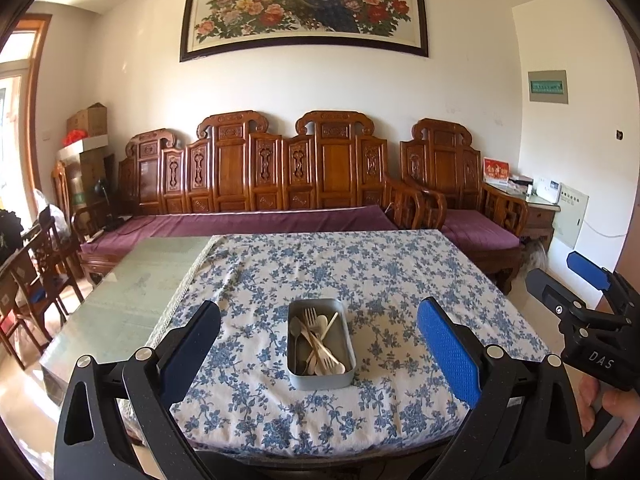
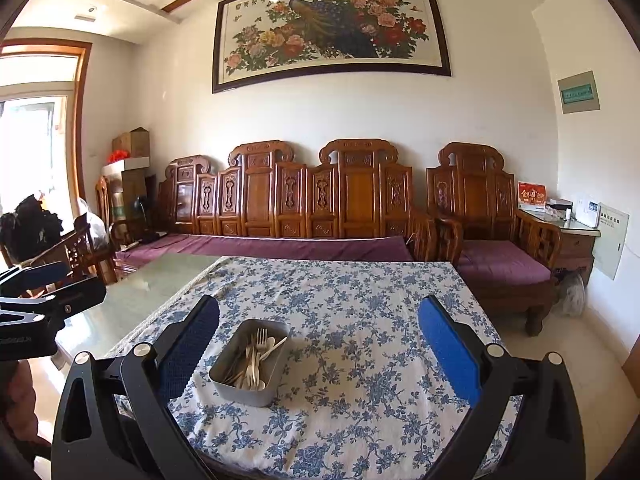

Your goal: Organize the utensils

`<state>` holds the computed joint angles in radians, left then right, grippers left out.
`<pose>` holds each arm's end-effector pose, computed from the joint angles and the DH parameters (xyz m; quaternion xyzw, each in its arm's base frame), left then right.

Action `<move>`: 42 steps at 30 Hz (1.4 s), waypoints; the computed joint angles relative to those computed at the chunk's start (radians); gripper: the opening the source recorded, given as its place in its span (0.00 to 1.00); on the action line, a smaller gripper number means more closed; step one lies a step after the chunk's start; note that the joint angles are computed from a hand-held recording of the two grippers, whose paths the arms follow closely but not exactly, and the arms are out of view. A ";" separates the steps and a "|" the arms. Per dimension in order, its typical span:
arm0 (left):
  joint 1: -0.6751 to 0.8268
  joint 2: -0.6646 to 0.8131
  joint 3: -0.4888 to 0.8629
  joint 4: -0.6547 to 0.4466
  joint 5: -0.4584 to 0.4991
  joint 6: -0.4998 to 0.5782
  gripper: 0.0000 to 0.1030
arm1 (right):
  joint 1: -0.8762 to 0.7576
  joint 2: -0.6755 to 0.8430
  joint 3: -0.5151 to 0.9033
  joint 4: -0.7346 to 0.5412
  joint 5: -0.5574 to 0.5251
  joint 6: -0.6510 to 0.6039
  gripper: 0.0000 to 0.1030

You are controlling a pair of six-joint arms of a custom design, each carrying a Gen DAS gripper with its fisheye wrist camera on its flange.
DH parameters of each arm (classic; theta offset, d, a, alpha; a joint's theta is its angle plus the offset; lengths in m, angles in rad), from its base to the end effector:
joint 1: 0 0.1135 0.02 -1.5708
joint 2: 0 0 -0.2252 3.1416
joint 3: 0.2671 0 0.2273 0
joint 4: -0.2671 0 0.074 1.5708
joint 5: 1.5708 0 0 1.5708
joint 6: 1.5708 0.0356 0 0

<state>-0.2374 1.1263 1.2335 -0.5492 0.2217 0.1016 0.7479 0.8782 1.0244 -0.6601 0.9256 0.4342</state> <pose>0.2246 -0.0624 0.3534 0.2000 0.8177 -0.1293 0.5241 0.1421 0.0930 0.3312 0.1016 0.7984 -0.0687 0.5895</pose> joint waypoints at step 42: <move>0.001 -0.019 -0.043 0.031 0.002 -0.003 0.92 | -0.014 0.013 -0.008 0.016 -0.010 0.004 0.97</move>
